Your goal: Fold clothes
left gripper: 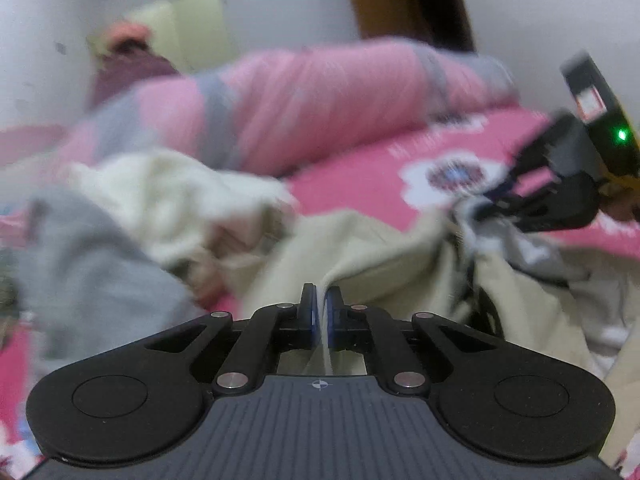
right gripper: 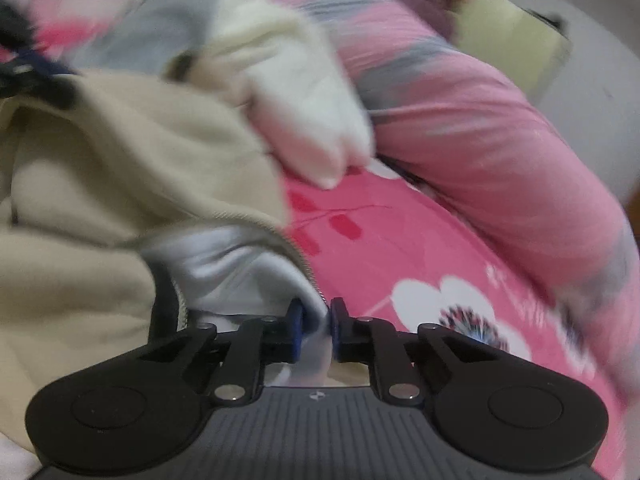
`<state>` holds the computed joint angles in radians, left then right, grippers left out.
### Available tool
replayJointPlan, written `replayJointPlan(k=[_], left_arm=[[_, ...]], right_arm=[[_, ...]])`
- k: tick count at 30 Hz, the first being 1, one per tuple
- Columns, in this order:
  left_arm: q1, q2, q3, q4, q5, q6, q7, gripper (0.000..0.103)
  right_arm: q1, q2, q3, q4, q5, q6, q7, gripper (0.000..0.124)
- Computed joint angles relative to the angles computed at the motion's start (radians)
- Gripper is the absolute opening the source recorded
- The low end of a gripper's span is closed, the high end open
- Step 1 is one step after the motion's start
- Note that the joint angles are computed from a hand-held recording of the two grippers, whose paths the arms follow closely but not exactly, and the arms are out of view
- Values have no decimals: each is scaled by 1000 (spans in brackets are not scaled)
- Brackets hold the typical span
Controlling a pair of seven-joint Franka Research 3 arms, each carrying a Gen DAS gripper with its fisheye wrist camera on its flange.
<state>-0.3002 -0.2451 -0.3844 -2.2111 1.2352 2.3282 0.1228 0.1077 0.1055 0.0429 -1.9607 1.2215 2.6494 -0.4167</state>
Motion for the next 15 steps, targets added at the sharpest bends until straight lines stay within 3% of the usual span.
replayJointPlan(k=[4, 8, 13, 15], left_arm=[[-20, -178, -43, -103, -71, -140, -64, 3], [-60, -348, -55, -207, -249, -236, -54, 3], [-141, -450, 19, -338, -517, -145, 45, 7], [-142, -482, 6, -367, -553, -108, 46, 19]], right_arm=[[-32, -30, -31, -19, 73, -24, 198, 0], [-82, -52, -80, -53, 116, -56, 470, 0], [-121, -93, -108, -115, 95, -70, 574, 0], [-111, -139, -104, -145, 104, -67, 526, 2]])
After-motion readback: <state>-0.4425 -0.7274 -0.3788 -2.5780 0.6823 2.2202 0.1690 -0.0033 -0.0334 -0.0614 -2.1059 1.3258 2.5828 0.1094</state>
